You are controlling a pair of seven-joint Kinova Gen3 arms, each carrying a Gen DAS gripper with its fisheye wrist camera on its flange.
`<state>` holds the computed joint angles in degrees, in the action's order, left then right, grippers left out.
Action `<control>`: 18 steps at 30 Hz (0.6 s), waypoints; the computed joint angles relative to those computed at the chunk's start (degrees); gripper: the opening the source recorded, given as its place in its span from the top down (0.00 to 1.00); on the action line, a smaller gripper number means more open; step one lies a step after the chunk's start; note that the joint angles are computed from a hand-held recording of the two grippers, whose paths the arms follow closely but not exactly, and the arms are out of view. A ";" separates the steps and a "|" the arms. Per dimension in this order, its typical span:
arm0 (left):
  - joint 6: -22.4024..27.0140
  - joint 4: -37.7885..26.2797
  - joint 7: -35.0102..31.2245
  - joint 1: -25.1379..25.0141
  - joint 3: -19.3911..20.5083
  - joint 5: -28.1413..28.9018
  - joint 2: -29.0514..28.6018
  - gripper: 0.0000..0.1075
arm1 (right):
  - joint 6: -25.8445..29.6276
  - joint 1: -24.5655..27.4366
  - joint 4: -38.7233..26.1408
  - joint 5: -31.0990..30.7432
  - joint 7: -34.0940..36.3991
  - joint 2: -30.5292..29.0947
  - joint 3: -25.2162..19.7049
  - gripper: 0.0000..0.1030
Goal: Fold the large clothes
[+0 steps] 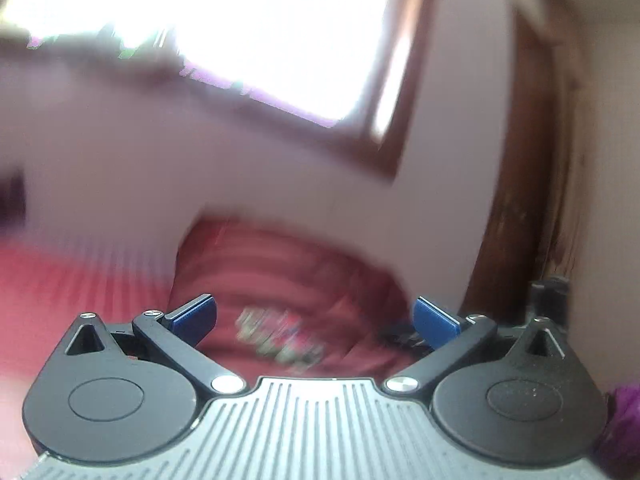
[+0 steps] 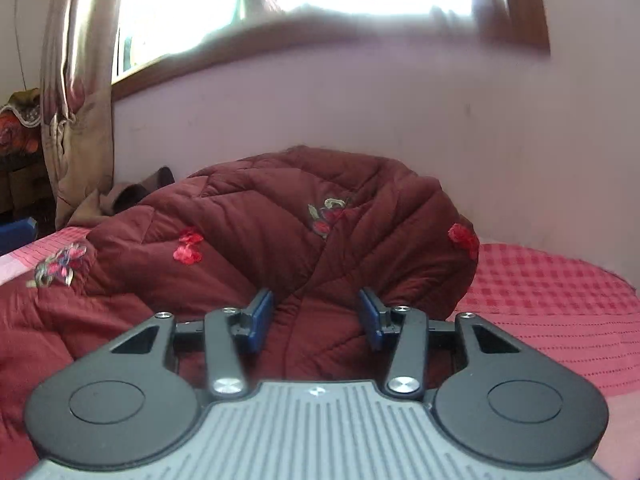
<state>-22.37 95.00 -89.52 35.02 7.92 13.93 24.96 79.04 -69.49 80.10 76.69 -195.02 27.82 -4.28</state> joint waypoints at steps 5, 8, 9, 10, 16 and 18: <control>3.34 -2.45 -10.24 11.01 -12.45 5.87 2.62 0.04 | 2.20 -0.89 0.14 2.95 1.72 3.17 0.02 0.55; 4.47 -3.76 -14.84 15.11 -16.95 11.71 3.65 0.04 | 0.54 -2.20 3.51 3.12 -2.31 1.85 1.81 0.55; 4.65 -3.91 -15.28 14.54 -16.33 12.49 3.68 0.04 | 1.25 -1.40 3.05 3.62 -1.97 2.29 0.57 0.55; 4.66 -3.91 -16.64 13.16 -14.64 13.30 3.62 0.04 | 1.98 -1.06 2.14 3.54 -0.71 2.57 -0.03 0.55; 2.53 -3.35 -23.52 11.84 -11.40 18.06 3.29 0.04 | 3.13 -1.65 0.15 2.50 2.32 3.29 0.74 0.54; 1.50 -2.65 -25.46 12.07 -10.98 18.93 2.63 0.04 | 3.84 -2.14 -0.19 2.60 2.62 3.72 1.15 0.53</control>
<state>-20.87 92.35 -114.98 47.09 -3.06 32.86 27.59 82.89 -71.63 79.91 79.29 -192.39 31.54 -3.12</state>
